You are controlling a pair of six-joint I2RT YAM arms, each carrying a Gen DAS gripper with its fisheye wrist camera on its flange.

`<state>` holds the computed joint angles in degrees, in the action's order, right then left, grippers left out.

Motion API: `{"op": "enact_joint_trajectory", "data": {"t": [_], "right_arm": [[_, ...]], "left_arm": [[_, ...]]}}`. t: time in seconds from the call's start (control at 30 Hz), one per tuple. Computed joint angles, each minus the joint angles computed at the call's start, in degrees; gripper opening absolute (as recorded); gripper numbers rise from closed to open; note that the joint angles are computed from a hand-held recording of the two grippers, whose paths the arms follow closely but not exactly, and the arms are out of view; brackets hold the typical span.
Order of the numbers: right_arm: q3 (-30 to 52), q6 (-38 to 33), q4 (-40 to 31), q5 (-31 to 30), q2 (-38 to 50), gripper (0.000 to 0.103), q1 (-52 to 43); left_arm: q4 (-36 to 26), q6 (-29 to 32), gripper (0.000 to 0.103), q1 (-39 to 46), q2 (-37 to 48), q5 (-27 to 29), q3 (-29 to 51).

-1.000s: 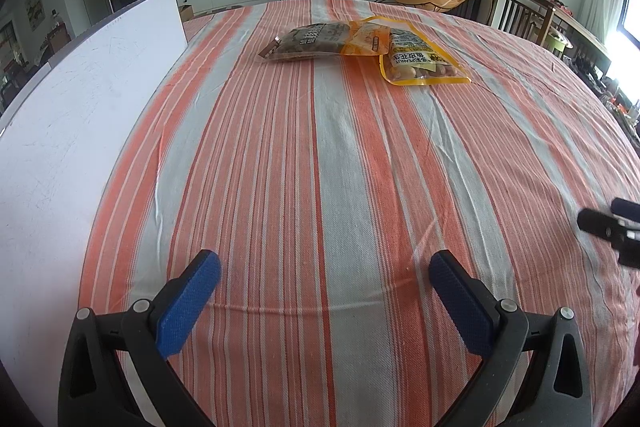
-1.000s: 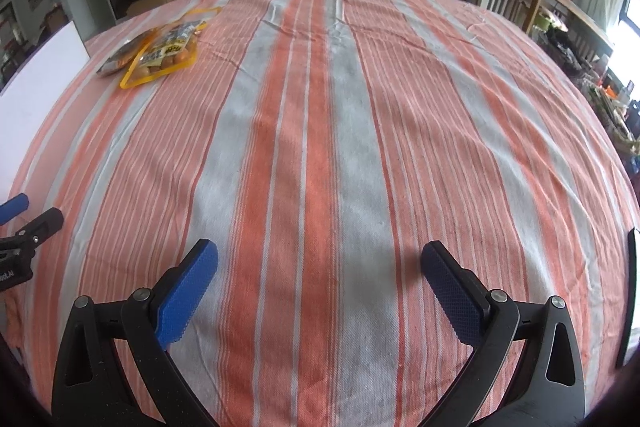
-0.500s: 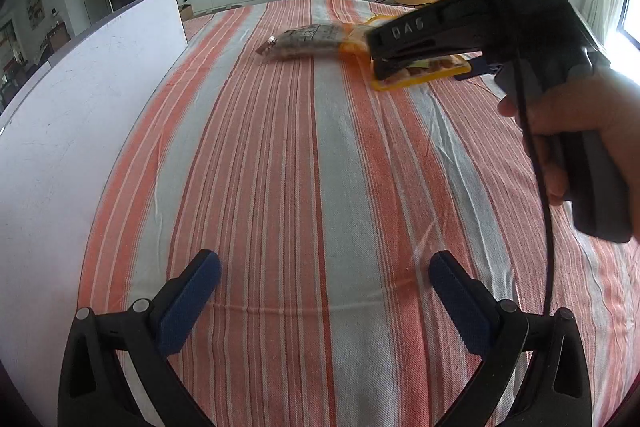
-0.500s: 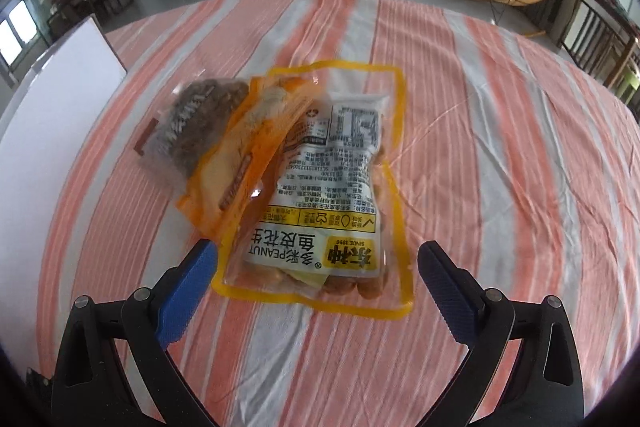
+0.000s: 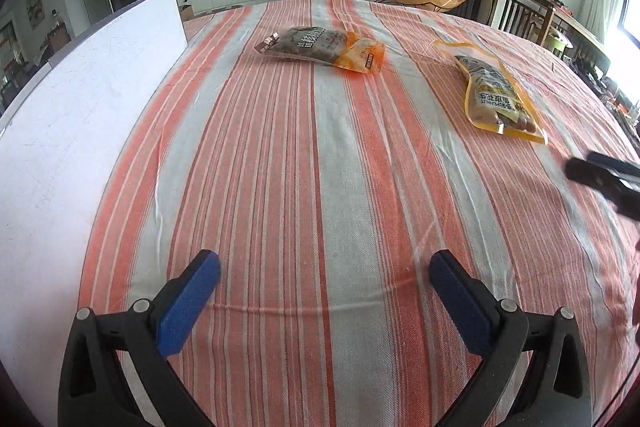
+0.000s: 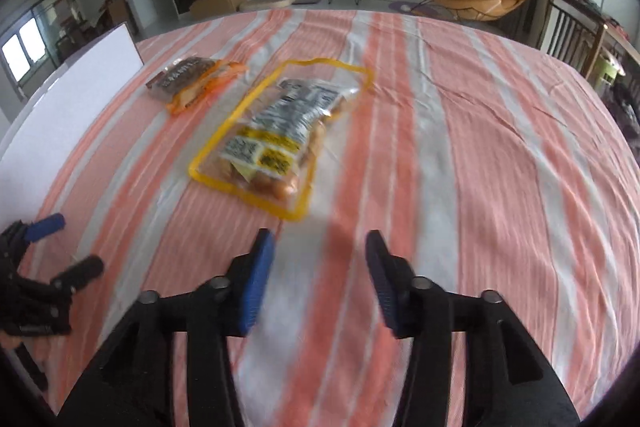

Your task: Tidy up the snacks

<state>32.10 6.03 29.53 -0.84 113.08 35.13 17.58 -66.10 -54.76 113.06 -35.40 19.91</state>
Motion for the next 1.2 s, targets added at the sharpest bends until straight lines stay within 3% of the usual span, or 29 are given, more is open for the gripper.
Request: {"op": "enact_joint_trajectory", "data": {"t": [0.03, 0.13, 0.23, 0.3, 0.4, 0.53, 0.8, 0.97, 1.07, 1.13, 1.2], "right_arm": [[-3.39, 0.46, 4.39, -0.49, -0.43, 0.089, -0.96], [-9.36, 1.96, 13.95, -2.57, -0.12, 0.091, -2.89], [-11.29, 2.95, 18.14, -2.18, -0.68, 0.091, -2.98], [-10.82, 3.47, 17.52, -0.91, -0.73, 0.093, -2.92], [-8.90, 4.22, 14.66, -1.03, 0.09, 0.093, -3.60], [-9.42, 4.36, 15.62, -3.72, 0.19, 0.093, -5.36], [-9.24, 3.95, 15.65, -5.70, 0.41, 0.093, -5.65], [-9.88, 4.15, 17.43, -7.51, 0.86, 0.093, -6.38], [-10.19, 4.47, 18.28, -8.86, 1.02, 0.093, -7.18], [-10.22, 4.74, 18.63, -10.10, 1.23, 0.093, -8.00], [-9.95, 5.18, 18.58, -11.40, 1.59, 0.093, -8.95]], "left_arm": [[0.46, 0.27, 0.103, 0.24, 0.07, 0.07, -0.18], [-0.96, 1.91, 0.103, 3.03, -1.12, 2.37, 0.58], [-4.58, 10.03, 0.103, 15.25, -5.33, 13.94, 3.82], [-4.57, 13.08, 0.103, 25.28, -7.20, 23.17, 6.64], [-9.84, 11.68, 0.103, 37.67, -3.23, 34.13, 16.46], [-15.41, 8.08, 0.103, 44.74, 2.92, 36.08, 28.41], [-37.33, 1.26, 0.103, 45.69, 15.58, 27.89, 53.38], [-51.87, -2.27, 0.103, 42.57, 25.20, 19.26, 70.01], [-49.81, -0.75, 0.103, 41.39, 26.55, 16.23, 71.14], [-43.08, 5.30, 0.103, 39.96, 25.35, 13.90, 66.56], [-34.15, 13.32, 0.094, 38.34, 22.75, 12.27, 59.63]]}}
